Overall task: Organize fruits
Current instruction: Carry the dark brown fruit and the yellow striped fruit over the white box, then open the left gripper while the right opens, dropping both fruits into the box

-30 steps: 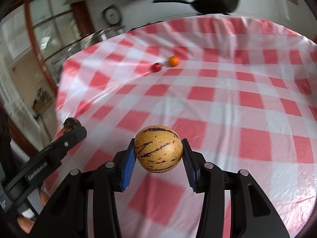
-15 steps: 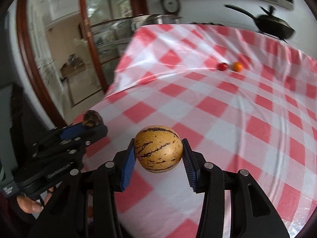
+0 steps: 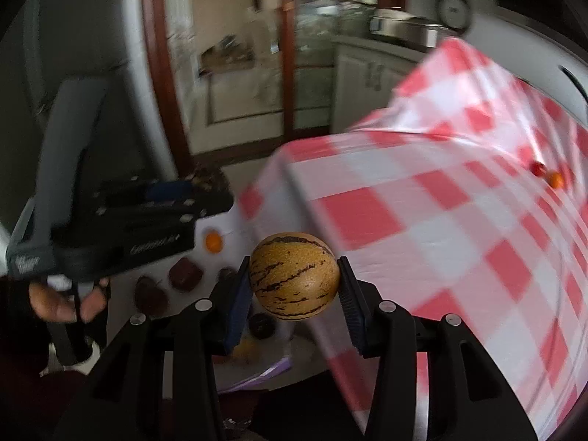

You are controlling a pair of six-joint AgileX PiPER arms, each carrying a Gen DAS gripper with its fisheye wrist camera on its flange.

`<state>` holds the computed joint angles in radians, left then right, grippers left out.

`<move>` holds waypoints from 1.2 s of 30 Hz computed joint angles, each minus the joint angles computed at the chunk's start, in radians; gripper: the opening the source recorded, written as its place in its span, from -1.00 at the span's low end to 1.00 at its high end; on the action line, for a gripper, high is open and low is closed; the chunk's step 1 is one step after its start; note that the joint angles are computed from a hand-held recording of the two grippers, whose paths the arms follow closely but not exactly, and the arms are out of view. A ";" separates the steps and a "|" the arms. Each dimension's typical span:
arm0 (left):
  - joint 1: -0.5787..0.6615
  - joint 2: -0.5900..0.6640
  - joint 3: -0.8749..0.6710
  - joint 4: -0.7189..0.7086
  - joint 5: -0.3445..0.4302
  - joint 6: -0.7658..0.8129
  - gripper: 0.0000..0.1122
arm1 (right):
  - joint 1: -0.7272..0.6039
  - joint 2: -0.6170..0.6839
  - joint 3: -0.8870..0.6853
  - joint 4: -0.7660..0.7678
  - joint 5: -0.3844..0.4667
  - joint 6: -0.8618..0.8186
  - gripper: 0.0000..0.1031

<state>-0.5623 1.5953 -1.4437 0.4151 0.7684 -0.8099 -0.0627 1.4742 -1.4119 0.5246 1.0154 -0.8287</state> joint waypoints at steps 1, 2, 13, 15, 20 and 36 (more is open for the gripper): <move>0.014 -0.016 0.031 -0.007 -0.007 -0.005 -0.21 | 0.027 -0.001 0.010 -0.018 0.000 0.002 -0.12; 0.037 -0.030 0.066 -0.017 -0.015 -0.009 -0.21 | 0.052 -0.004 0.022 -0.036 -0.003 0.010 -0.12; 0.157 -0.008 0.200 -0.134 -0.061 0.060 -0.21 | 0.233 0.028 0.098 -0.219 -0.029 0.079 -0.12; 0.168 0.004 0.210 -0.155 -0.060 0.078 -0.21 | 0.268 0.050 0.102 -0.252 -0.035 0.098 -0.12; 0.210 0.057 0.213 -0.224 -0.022 0.138 -0.21 | 0.347 0.133 0.088 -0.341 -0.046 0.149 -0.12; 0.232 0.121 0.225 -0.240 0.041 0.154 0.01 | 0.385 0.197 0.076 -0.356 -0.028 0.186 0.16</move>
